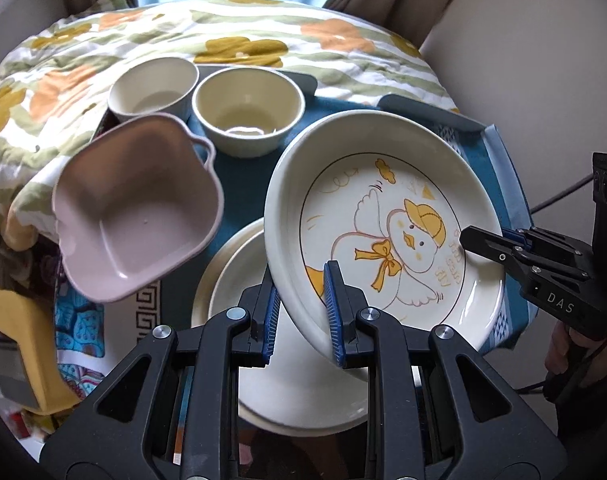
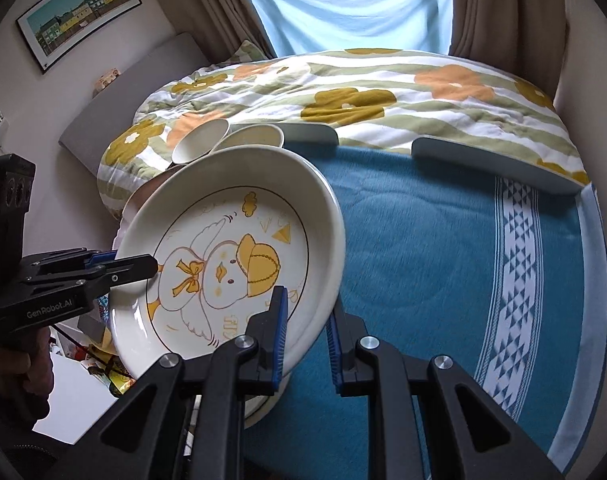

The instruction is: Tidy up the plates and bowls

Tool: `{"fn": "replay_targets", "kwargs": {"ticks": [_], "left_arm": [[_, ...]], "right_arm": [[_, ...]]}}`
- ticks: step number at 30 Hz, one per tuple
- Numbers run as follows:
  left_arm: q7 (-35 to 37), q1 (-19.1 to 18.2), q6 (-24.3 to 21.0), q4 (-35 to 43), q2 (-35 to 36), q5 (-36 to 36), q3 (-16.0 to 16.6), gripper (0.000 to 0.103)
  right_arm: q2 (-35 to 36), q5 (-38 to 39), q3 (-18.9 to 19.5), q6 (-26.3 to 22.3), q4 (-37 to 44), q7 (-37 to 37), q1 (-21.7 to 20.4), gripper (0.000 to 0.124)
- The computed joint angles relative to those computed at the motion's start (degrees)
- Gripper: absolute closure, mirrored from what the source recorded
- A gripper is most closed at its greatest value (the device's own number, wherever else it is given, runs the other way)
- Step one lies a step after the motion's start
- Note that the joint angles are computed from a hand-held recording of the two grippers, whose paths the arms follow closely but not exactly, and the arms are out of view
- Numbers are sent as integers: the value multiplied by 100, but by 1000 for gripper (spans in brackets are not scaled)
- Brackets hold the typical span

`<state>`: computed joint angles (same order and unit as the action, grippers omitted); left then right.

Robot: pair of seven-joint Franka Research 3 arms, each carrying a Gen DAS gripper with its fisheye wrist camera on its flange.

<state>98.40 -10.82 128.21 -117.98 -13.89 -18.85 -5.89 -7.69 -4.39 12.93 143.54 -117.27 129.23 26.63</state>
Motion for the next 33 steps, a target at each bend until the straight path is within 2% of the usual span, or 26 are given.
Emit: {"fn": "replay_targets", "kwargs": {"ticks": [6, 12, 18, 24, 33], "left_arm": [[369, 62, -341, -525, -237, -141, 183, 84], [479, 135, -411, -793, -325, -212, 218, 84], [433, 133, -303, -898, -340, 31, 126, 84], [263, 86, -157, -875, -296, 390, 11, 84], [-165, 19, 248, -1021, -386, 1575, -279, 84]], "right_arm": [[105, -592, 272, -326, -23, 1017, 175, 107], [197, -662, 240, -399, -43, 1231, 362, 107], [204, -856, 214, -481, -49, 1398, 427, 107], [210, -1017, 234, -539, -25, 1521, 455, 107], [280, -1090, 200, -774, 107, 1333, 520, 107]]}}
